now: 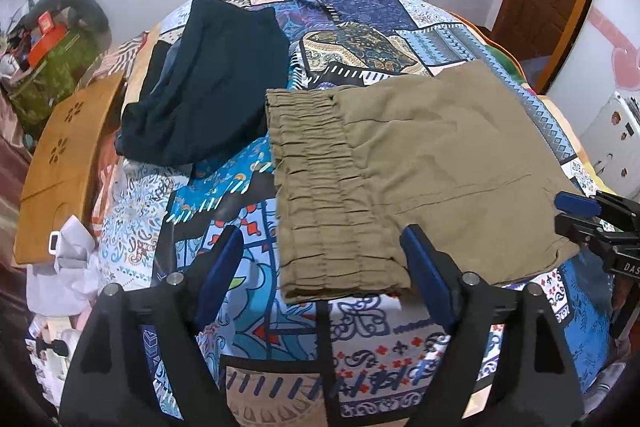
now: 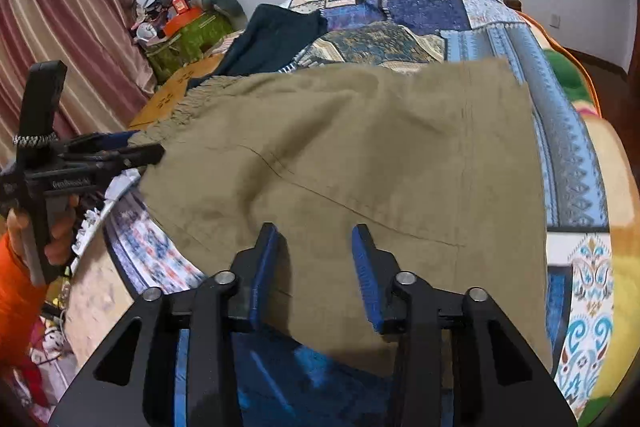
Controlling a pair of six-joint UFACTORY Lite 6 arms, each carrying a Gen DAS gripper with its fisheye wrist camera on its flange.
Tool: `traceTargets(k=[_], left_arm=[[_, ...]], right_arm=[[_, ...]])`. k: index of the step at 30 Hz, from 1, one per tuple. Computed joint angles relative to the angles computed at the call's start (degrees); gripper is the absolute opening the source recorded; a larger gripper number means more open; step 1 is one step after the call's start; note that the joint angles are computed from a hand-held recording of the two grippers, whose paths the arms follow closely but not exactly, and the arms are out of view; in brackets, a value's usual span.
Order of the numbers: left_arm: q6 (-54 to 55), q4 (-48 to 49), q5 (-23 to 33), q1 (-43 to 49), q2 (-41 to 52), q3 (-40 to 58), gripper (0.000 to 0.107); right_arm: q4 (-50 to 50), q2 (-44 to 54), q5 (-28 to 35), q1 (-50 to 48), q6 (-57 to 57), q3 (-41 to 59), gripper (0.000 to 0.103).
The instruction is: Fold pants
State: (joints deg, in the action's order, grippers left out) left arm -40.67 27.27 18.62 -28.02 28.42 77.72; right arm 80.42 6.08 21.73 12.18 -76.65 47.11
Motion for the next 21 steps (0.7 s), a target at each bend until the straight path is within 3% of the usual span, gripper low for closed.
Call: traceTargets(k=[4, 10, 14, 17, 21], left_arm=[[-0.78, 0.6, -0.93, 0.26, -0.51, -1.12, 0.084], [-8.79, 9.09, -0.43, -1.22, -0.72, -2.08, 0.084], [-6.04, 6.49, 0.01, -1.03, -1.21, -2.27, 0.084], [-3.58, 4.57, 1.39, -1.08, -1.85, -1.85, 0.084], [-1.84, 3.41, 3.85, -1.09, -2.54, 0.17, 0.084]], right_arm=[[-3.08, -2.78, 0.42, -4.65, 1.23, -3.84, 0.043], [-8.02, -7.93, -0.87, -11.27, 2.48, -9.7, 0.043], [-9.86, -11.8, 1.06, -14.35, 3.03, -12.43, 0.043], [-18.07, -15.22, -1.37, -13.45, 10.42, -13.21, 0.043], [-23.25, -16.89, 0.11, -15.23, 13.91, -12.11, 0.046]])
